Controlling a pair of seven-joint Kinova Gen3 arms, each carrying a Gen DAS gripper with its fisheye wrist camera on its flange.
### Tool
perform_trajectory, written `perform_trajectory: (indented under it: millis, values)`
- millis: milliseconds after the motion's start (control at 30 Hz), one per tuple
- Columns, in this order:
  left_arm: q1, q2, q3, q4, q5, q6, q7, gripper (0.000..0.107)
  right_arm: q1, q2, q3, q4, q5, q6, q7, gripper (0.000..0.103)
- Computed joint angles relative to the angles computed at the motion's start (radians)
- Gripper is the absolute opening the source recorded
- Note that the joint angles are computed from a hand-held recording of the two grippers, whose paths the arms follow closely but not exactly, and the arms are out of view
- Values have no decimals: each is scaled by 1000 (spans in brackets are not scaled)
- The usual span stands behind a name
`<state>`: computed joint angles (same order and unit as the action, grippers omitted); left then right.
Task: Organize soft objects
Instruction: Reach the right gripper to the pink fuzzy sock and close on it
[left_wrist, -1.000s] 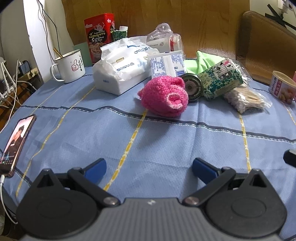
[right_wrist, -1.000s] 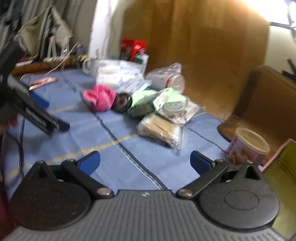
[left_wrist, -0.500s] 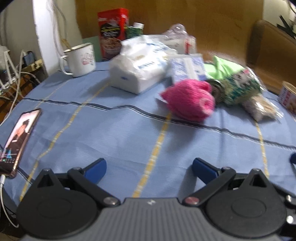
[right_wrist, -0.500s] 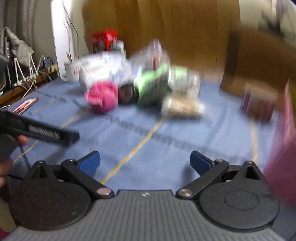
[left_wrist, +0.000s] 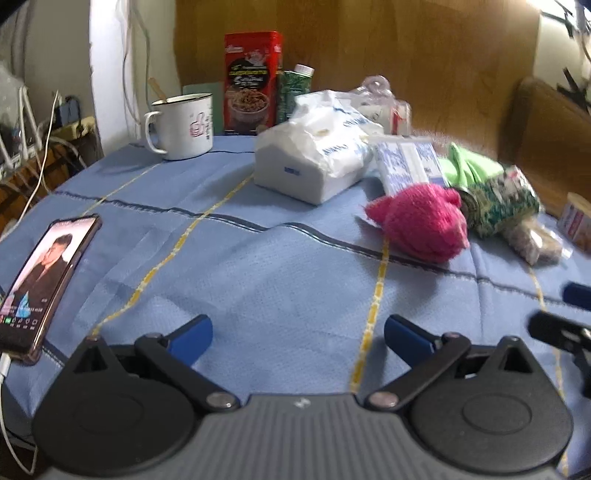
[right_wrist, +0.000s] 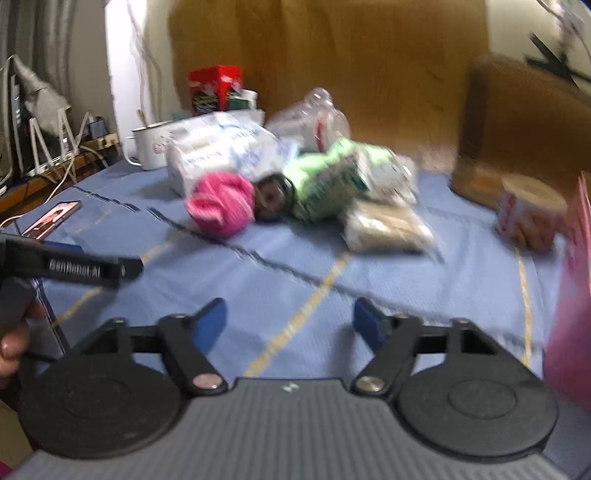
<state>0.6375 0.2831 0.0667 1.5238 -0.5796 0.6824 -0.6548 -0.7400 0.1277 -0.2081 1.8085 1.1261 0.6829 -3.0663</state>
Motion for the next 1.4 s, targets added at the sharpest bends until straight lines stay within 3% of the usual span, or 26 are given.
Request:
perform_trajectory:
  millis: [100, 233, 300, 367, 500, 633, 800, 933, 1000, 1100, 1233, 1400]
  values:
    - [-2, -19, -17, 18, -14, -14, 47, 102, 63, 32, -17, -57, -16, -93, 122, 65]
    - [-36, -46, -7, 41, 7, -34, 64, 103, 233, 135, -156, -195, -115, -160, 285, 62]
    - [-49, -55, 2, 49, 19, -33, 64, 103, 240, 195, -168, -279, -179, -121, 363, 59]
    - [-53, -62, 9, 55, 21, -35, 68, 103, 208, 229, -133, -318, -190, -101, 390, 51]
    - [-56, -63, 24, 54, 22, -45, 47, 102, 242, 191, -189, -249, -95, -106, 289, 44]
    - [-82, -60, 64, 39, 98, -83, -66, 102, 203, 78, -178, -75, 67, -110, 126, 44]
    - [-90, -25, 111, -19, 231, -89, -264, 102, -11, -49, -61, 122, 220, 71, -77, 44]
    - [-22, 12, 101, -64, 236, -103, -322, 103, -159, -91, 36, 194, 225, 185, -211, 44]
    - [39, 35, 66, -86, 203, -104, -299, 103, -143, -99, 25, 206, 213, 182, -238, 47]
    - [145, 86, -1, -137, 105, -31, -221, 103, -100, -97, -5, 214, 199, 152, -241, 60]
    - [222, 116, -60, -142, -2, 15, -110, 103, -47, -86, -49, 224, 201, 112, -236, 63]
    - [209, 103, -46, -107, -54, -22, -57, 103, 8, -118, -86, 260, 214, 63, -273, 71]
